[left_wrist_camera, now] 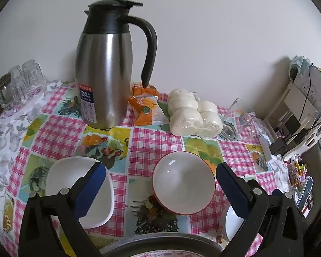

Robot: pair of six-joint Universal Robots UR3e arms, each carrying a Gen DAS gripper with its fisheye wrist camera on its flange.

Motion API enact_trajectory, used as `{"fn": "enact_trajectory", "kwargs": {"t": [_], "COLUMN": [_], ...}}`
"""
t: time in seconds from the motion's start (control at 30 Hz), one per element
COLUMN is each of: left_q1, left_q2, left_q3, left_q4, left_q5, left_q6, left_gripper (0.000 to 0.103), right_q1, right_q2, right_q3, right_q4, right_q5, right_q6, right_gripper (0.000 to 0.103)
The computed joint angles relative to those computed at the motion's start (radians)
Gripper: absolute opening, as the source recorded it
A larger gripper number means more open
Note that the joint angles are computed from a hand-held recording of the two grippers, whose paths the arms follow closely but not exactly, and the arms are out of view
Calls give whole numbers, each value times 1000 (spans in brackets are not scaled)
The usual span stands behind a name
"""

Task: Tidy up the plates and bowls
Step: 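Move both open grippers toward the red-rimmed strawberry-print bowl, then grasp the rim of the strawberry-print bowl with both grippers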

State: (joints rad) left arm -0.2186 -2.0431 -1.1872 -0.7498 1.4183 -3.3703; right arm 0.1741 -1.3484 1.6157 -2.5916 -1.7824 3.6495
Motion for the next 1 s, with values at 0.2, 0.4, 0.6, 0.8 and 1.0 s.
{"fn": "enact_trajectory", "kwargs": {"t": [0.2, 0.4, 0.6, 0.8, 1.0], "left_q1": [24, 42, 25, 24, 16], "left_q2": [-40, -75, -129, -174, -207], "left_q3": [7, 40, 114, 155, 188], "left_q4": [7, -24, -100, -153, -181], "left_q5": [-80, -127, -133, -155, -146], "left_q6": [-25, -37, -28, -33, -32], "left_gripper": [100, 83, 69, 58, 45], "right_q1": [-15, -43, -42, -40, -40], "right_q2": [55, 95, 162, 224, 265], "right_q3": [-61, -116, -196, -257, -295], "right_q4": [36, 66, 124, 214, 256], "right_q5": [29, 67, 104, 121, 145], "right_q6": [-24, -35, -73, -76, -85], "right_gripper": [102, 85, 75, 64, 41]}}
